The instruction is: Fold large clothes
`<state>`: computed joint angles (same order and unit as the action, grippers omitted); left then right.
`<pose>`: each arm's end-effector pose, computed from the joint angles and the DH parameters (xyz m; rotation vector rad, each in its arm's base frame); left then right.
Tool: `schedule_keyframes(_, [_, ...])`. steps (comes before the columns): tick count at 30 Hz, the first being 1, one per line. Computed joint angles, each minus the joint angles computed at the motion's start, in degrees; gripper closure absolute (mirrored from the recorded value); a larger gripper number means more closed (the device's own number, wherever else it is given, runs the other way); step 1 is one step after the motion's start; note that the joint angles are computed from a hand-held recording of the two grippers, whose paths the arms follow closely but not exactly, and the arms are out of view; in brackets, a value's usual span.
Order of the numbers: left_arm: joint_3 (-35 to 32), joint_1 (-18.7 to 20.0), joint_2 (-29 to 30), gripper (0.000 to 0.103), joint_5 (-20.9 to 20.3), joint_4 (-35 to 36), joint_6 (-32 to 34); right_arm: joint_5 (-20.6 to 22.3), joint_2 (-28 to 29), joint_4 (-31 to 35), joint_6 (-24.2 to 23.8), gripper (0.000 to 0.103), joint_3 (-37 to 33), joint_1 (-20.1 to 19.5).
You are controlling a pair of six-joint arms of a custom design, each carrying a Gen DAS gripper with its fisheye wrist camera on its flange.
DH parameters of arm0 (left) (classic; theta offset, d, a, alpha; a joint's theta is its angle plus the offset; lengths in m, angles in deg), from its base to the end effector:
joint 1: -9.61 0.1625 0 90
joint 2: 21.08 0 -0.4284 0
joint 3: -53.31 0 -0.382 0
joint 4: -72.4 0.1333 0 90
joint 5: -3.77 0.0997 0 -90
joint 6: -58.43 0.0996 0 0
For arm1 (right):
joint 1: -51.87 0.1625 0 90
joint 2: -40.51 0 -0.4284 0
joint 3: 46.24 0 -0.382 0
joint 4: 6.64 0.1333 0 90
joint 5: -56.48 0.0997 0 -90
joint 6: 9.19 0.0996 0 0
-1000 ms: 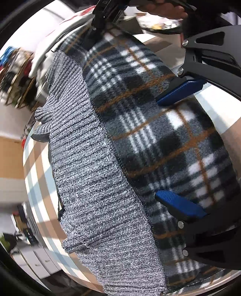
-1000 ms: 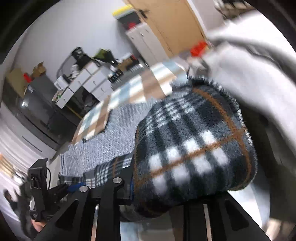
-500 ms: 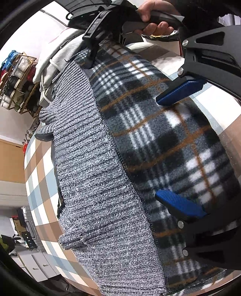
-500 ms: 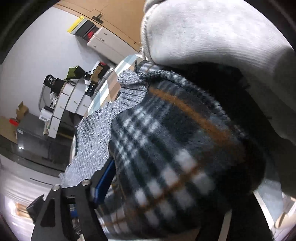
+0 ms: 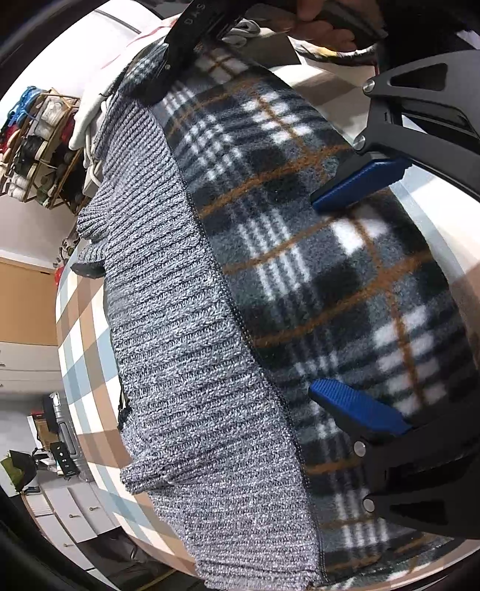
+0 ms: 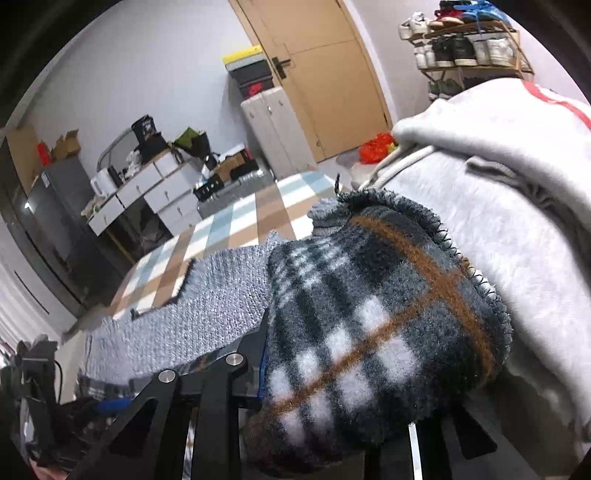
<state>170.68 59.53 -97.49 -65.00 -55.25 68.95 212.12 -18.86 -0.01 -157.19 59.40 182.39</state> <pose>-0.1816 -0.4789 0.2301 1.1966 2.4964 -0.0550 0.3102 -0.2974 0.1622 -0.3061 -2.1911 1.4099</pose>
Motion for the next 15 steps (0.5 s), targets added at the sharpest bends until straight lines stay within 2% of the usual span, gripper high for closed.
schedule_keyframes(5, [0.1,-1.3,0.8,0.014,-3.0,1.6,2.2,5.8,0.8,2.7,-5.0,0.079,-2.3,3.3])
schedule_keyframes(8, [-1.4,-2.1,1.4,0.016,-3.0,3.4,1.3,6.0,2.9,11.1,-2.8,0.080,-6.2,3.6])
schedule_keyframes(10, [-3.1,-1.5,-0.5,0.023,-5.6,4.0,-0.1,6.9,5.1,15.4,-1.8,0.080,-8.6,4.0])
schedule_keyframes(11, [-3.5,-1.7,-1.4,0.023,-4.9,4.3,-0.5,7.4,6.0,16.4,-2.1,0.080,-9.6,4.2])
schedule_keyframes(15, [-2.2,-3.2,-4.0,0.023,6.7,1.1,4.3,10.5,9.8,18.8,-5.2,0.080,-13.7,6.0])
